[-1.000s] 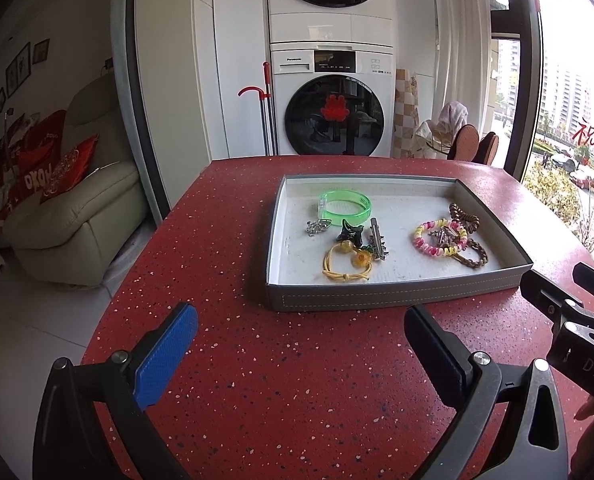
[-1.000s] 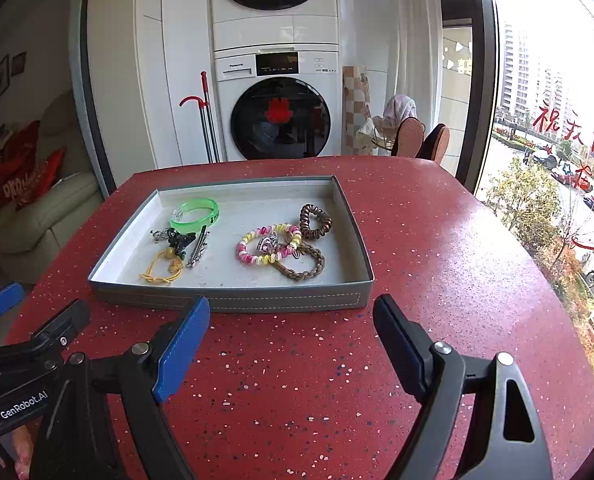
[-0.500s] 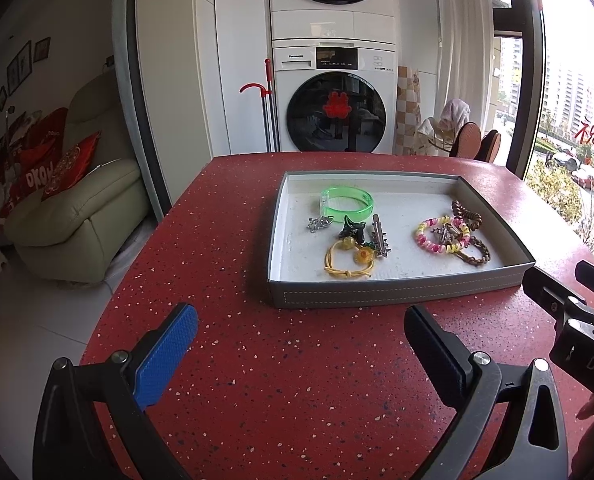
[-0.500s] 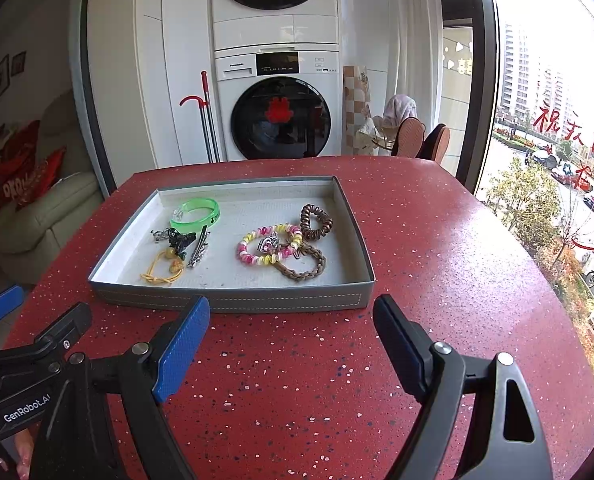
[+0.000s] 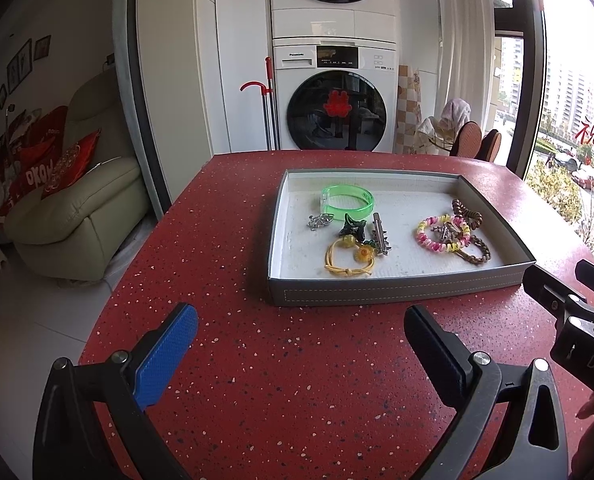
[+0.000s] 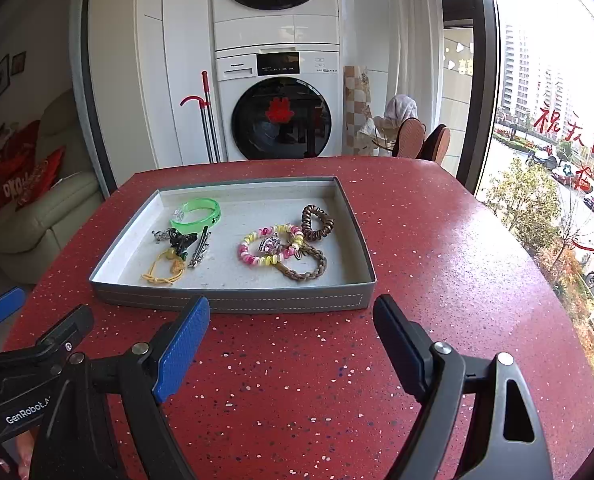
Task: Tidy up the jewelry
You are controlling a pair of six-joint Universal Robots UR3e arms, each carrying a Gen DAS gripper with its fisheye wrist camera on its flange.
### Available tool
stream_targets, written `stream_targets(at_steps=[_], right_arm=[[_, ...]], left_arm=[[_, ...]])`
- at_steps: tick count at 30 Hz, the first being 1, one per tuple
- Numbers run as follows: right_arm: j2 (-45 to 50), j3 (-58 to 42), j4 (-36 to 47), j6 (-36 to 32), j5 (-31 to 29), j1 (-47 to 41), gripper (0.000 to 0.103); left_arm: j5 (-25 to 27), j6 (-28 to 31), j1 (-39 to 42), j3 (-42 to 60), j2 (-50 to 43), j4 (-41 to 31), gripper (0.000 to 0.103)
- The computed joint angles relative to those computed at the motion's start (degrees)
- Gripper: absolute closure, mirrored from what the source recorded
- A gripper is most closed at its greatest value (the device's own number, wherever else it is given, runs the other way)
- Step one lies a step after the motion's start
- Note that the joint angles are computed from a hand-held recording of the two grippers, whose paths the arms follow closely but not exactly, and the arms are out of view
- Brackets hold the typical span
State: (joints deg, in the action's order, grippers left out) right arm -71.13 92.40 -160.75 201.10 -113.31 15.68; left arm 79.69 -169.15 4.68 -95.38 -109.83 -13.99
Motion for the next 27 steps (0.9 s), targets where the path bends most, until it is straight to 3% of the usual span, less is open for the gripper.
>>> stream_targets(at_steps=[27], right_arm=[[0.3, -0.5, 0.3, 0.0, -0.1, 0.1, 0.017]], left_arm=[[-0.3, -0.2, 0.2, -0.3, 0.1, -0.4, 0.000]])
